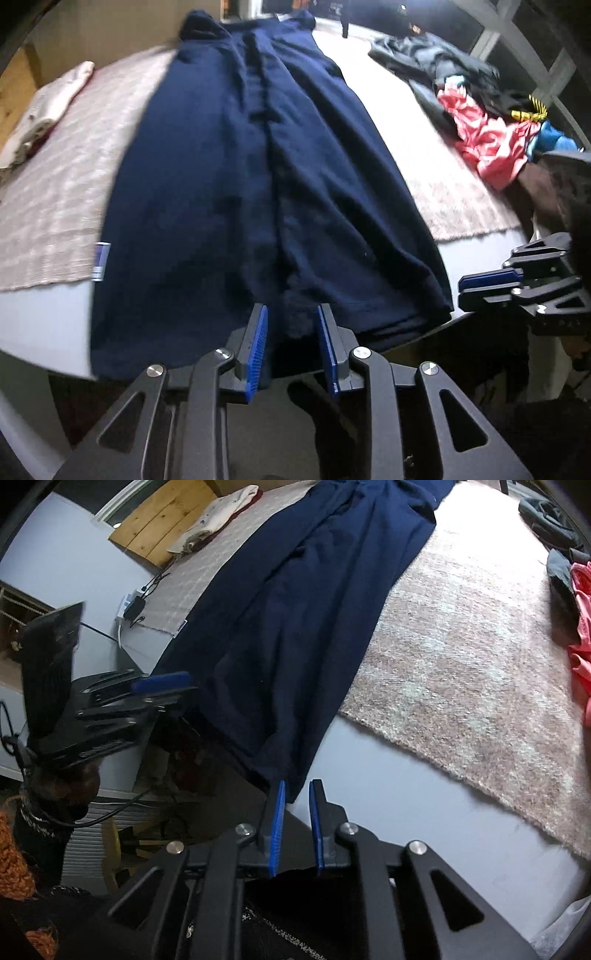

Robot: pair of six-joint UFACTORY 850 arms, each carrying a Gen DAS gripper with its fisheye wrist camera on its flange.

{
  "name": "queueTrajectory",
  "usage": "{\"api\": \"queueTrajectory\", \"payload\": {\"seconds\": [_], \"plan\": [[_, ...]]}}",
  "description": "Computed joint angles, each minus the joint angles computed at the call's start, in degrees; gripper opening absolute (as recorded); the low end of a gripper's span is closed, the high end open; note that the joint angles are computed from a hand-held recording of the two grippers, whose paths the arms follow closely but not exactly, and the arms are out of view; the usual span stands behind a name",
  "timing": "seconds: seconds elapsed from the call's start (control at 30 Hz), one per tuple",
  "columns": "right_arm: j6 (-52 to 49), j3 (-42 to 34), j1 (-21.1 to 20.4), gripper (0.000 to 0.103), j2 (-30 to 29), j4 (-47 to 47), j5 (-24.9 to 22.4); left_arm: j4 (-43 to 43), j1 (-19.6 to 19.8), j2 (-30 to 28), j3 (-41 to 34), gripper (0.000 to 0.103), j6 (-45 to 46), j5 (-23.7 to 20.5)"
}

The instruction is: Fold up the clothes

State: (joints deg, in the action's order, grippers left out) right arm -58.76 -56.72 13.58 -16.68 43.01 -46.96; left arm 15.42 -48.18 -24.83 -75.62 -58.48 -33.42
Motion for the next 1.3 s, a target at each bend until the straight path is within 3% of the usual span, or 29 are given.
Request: {"api": "queueTrajectory", "payload": {"seconds": [0.03,0.1,0.2,0.27,0.37,0.4,0.53,0.6,0.8,0.87,0.9,0.93,1.13,1.2,1.23,1.3], "plan": [[-0.27,0.26,0.03,0.019,0.09,0.28,0.26,-0.93,0.21,-0.34,-0.14,0.025,0.87,0.75],[-0.35,0.53,-0.19,0.022,-0.02,0.52,0.66,-3.25,0.66,-0.86,-0.29,0.004,2.36,3.17],[-0.75,0.83,-0.59,0.022,0.14,0.64,1.1,-2.2,0.0,-0.72,-0.88,0.004,1.61,1.74],[-1.59,1.07,-0.94,0.022,0.65,0.95,1.23,-0.86,-0.4,2.69,2.23,0.004,-2.12,4.1],[-2.79,1.33,-1.38,0.022,1.28,1.46,1.44,4.34,-0.93,4.58,4.69,0.004,-10.3,1.18],[-2.9,1.16,-1.22,0.022,1.13,1.59,1.58,3.64,-0.61,4.49,5.27,0.004,-10.03,0.15],[-3.24,0.24,0.3,0.022,0.29,1.01,2.07,2.07,-0.02,3.6,5.67,0.004,-9.63,3.22],[-2.85,-0.25,1.19,0.022,-0.12,0.91,2.79,2.48,-0.47,2.4,3.92,0.009,-8.11,2.56],[3.04,-2.6,2.02,0.035,-2.67,1.25,3.42,0.96,0.05,1.76,2.96,0.009,-5.91,2.72],[2.23,-1.78,2.9,0.035,-1.91,1.71,5.54,0.33,0.21,3.75,5.43,0.008,-5.92,4.5],[1.78,-1.33,3.46,0.027,-1.51,1.69,6.75,-1.39,0.52,4.08,5.86,0.005,-4.44,5.78],[1.5,-1.05,3.94,0.003,-1.29,1.24,7.5,-3.28,0.83,4.41,6.29,0.005,-2.79,7.03],[-1.18,-1.17,-0.96,0.003,0.46,3.2,0.54,-16.8,0.47,9.59,7.72,0.004,9.14,21.94],[0.56,-2.07,-2.13,0.005,0.04,2.34,-2.09,-17.37,0.77,7.6,7.17,0.004,9.97,19.46],[2.32,-2.55,-1.95,0.016,-0.34,0.15,-2.35,-17.37,0.9,6.53,6.67,0.004,10.07,17.8],[4.55,-3.21,-1.71,0.022,-0.38,-3.3,-1.1,-18.65,1.57,5.38,7.7,0.004,9.55,15.39]]}}
